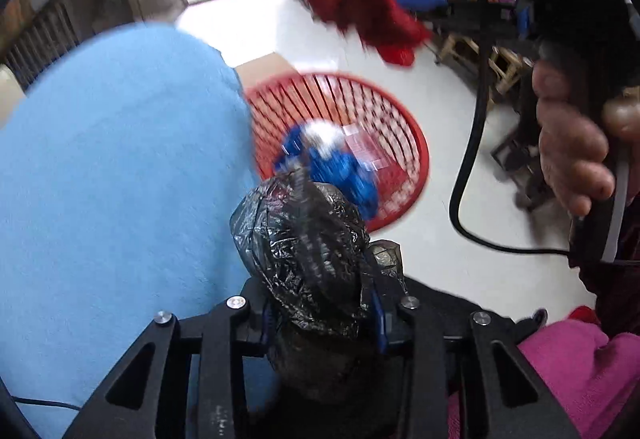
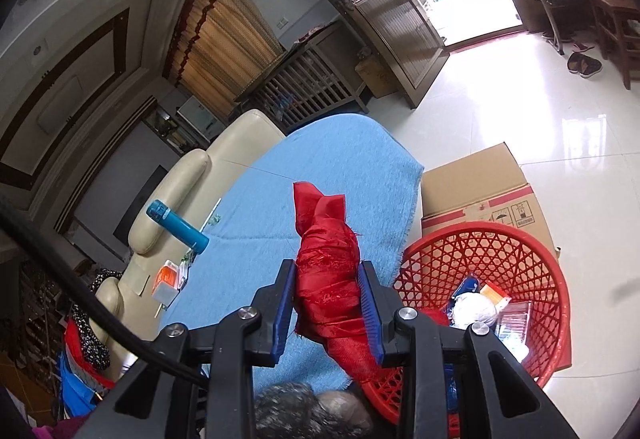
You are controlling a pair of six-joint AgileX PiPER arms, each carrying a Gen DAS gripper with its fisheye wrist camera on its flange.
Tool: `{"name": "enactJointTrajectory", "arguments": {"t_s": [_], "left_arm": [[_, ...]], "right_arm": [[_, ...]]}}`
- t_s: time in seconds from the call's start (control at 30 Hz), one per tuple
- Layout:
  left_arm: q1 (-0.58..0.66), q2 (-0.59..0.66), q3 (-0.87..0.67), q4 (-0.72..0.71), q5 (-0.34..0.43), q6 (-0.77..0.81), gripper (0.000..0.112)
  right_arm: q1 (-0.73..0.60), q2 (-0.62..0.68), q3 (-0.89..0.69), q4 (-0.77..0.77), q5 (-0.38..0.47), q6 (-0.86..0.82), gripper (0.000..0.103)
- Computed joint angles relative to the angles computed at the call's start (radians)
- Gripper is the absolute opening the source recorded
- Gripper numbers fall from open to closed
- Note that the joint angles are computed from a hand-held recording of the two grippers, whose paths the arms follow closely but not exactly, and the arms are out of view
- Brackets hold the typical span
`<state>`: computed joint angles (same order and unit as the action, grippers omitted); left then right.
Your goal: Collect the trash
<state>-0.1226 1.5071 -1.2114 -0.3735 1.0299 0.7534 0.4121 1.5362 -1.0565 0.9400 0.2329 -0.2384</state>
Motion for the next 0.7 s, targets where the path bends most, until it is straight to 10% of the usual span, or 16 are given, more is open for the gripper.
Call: {"name": "enactJointTrajectory", "arguments": {"t_s": [0.4,0.7], "left_arm": [[-0.031,-0.175,-0.141,0.298,-0.169,-0.364,0.039],[0.044,-0.233,-0.158,0.38,-0.261,-0.504,0.039]], "right_arm": [[0.016,-0.133,-0.022,-0.239,0.012,0.193,0.034],[0.104,-0.184,-0.092,-0.738,0.048,0.633,0.034]]}}
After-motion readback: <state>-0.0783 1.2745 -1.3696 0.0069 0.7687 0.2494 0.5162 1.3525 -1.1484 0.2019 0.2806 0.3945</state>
